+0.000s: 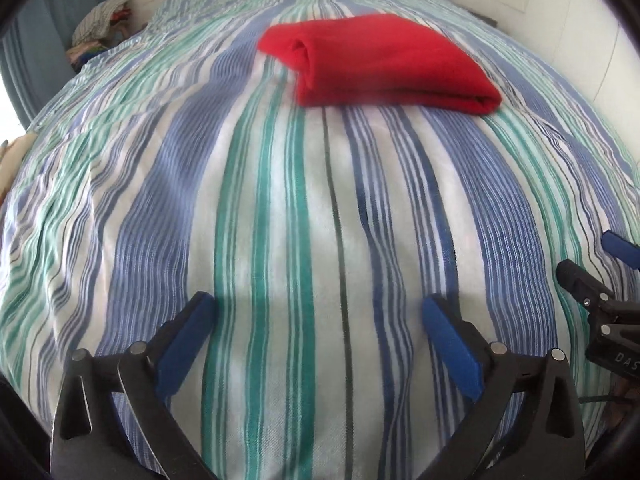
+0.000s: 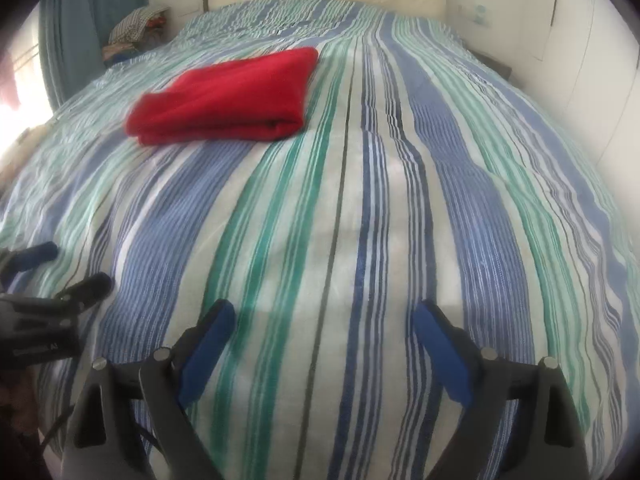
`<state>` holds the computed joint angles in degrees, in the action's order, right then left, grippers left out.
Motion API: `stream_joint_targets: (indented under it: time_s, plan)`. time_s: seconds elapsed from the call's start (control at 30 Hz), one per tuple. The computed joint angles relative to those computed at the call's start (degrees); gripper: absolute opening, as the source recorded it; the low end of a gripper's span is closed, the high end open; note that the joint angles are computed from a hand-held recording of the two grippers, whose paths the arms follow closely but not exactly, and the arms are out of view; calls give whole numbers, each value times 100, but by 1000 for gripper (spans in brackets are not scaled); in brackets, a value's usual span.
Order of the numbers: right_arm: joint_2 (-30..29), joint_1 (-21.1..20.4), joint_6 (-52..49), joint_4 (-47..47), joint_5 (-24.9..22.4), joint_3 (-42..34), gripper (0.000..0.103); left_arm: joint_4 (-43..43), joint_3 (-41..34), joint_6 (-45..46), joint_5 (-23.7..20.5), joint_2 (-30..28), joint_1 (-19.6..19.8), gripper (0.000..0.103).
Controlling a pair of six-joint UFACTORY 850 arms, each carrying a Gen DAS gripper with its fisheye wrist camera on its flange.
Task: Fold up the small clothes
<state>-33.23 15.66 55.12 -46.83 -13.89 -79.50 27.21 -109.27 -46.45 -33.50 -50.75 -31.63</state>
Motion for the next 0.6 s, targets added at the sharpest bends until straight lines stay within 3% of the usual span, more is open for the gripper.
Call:
stream_joint_targets:
  time_s: [0.1,0.17,0.6]
  plan:
    - [-75,29,283,-397,-88,-22,99,-39,28,44,22,16,5,103]
    - [-166,15,-93,-39,-143,-133,102,-10,33,20,18,19,-2,103]
    - [-306,-32,-665,564,-192,-267,103,-674,-545,562,-228,-327,133,103]
